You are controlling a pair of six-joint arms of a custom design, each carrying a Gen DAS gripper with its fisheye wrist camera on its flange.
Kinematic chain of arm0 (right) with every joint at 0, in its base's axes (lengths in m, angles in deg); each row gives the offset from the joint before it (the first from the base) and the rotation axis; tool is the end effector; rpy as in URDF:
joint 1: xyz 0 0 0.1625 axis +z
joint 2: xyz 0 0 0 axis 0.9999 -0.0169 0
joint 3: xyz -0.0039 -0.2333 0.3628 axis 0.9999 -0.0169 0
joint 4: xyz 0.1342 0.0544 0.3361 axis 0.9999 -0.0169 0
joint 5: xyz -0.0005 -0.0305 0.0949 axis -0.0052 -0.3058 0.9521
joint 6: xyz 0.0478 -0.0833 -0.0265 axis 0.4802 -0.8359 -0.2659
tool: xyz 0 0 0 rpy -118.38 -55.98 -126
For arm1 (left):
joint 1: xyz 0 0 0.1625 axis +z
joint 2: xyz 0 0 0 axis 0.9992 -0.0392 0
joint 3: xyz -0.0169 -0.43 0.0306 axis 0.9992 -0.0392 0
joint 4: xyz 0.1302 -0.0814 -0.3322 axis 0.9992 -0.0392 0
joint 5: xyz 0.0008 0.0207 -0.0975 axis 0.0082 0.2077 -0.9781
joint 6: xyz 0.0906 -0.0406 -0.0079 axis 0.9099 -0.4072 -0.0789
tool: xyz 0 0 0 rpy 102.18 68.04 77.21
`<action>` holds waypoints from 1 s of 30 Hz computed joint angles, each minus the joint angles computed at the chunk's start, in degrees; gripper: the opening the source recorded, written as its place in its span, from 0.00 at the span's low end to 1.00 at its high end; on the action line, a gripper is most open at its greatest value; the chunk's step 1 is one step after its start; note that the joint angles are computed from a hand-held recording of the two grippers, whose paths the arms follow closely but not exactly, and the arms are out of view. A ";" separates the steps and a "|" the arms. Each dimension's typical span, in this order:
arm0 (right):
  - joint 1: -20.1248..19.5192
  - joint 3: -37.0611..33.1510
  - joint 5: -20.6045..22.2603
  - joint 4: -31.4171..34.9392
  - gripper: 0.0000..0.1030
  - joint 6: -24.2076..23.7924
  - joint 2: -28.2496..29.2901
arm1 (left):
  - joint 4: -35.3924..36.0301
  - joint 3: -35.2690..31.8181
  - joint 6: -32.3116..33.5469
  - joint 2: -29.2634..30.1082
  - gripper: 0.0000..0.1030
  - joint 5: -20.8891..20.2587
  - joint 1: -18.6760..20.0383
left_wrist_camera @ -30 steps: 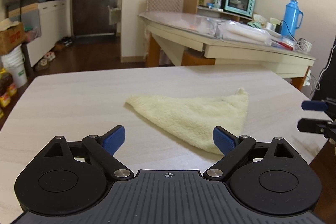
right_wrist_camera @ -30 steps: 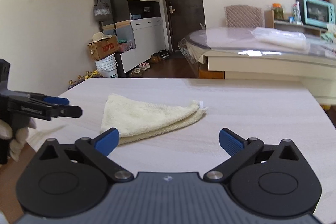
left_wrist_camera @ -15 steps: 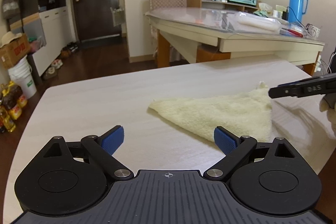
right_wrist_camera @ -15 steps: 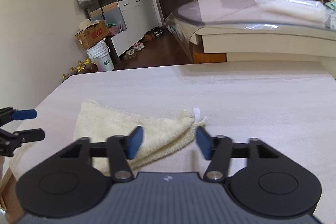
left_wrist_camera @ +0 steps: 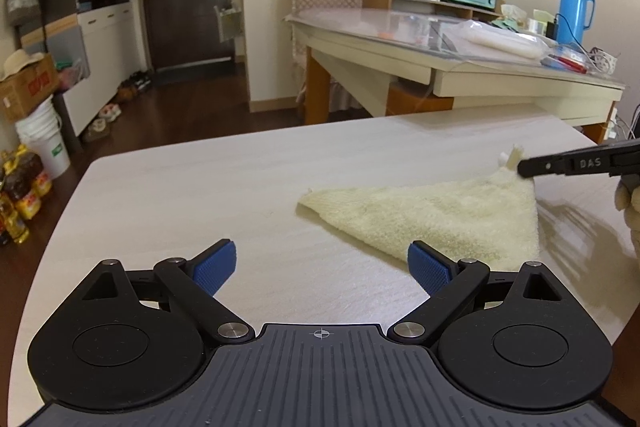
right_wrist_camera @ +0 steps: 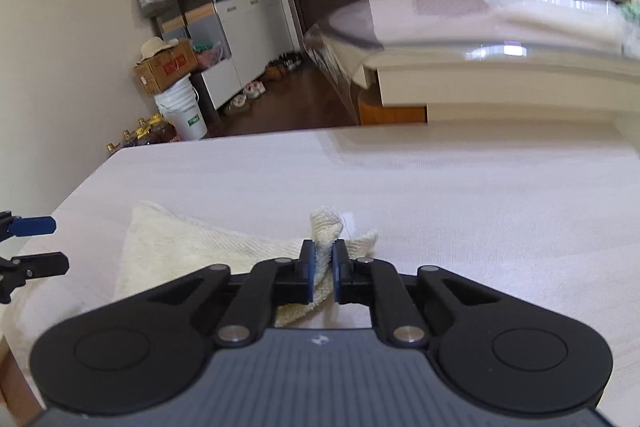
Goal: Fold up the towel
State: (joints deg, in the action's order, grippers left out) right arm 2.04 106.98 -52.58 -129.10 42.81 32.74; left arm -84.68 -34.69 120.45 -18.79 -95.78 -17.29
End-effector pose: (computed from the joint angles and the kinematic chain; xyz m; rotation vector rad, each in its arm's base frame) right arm 0.1090 -0.7792 0.1657 0.2540 -2.2675 1.2216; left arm -0.1308 -0.8520 0.1754 1.2204 2.3472 -0.7770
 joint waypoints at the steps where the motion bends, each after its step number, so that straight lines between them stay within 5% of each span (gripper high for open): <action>1: 0.46 0.36 -0.31 -1.76 0.09 -1.46 0.13 | -0.03 -0.04 0.08 -0.13 0.93 0.10 0.04; 4: 0.80 2.88 3.14 -3.78 0.09 -1.61 -1.21 | -0.59 0.15 0.32 -0.63 0.93 0.52 0.09; 10: 1.38 10.30 17.18 1.04 0.05 -4.64 -5.33 | -0.24 -0.99 3.01 -1.44 0.93 2.12 0.17; 14: 3.30 11.96 16.58 3.10 0.04 -10.68 -4.16 | -0.50 -2.02 4.33 -1.60 0.93 3.57 0.26; 20: 2.90 13.27 18.86 1.65 0.04 -7.69 -4.70 | -0.76 -0.95 4.80 -2.90 0.93 3.28 0.58; 24: 3.28 12.96 24.34 11.65 0.04 -10.94 -4.81 | 0.36 -2.23 4.82 -2.49 0.93 3.98 0.83; 28: 3.97 11.53 24.36 21.43 0.06 -15.17 -4.18 | 2.21 -2.99 5.71 -2.34 0.93 4.35 0.93; 30: 4.04 12.11 24.19 21.92 0.15 -15.58 -4.59 | 3.79 -4.06 6.65 -2.01 0.93 4.23 1.12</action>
State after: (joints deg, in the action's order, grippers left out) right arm 6.08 119.09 -28.39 -107.18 27.23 28.16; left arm -80.89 -38.75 127.10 -20.80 -91.55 -16.18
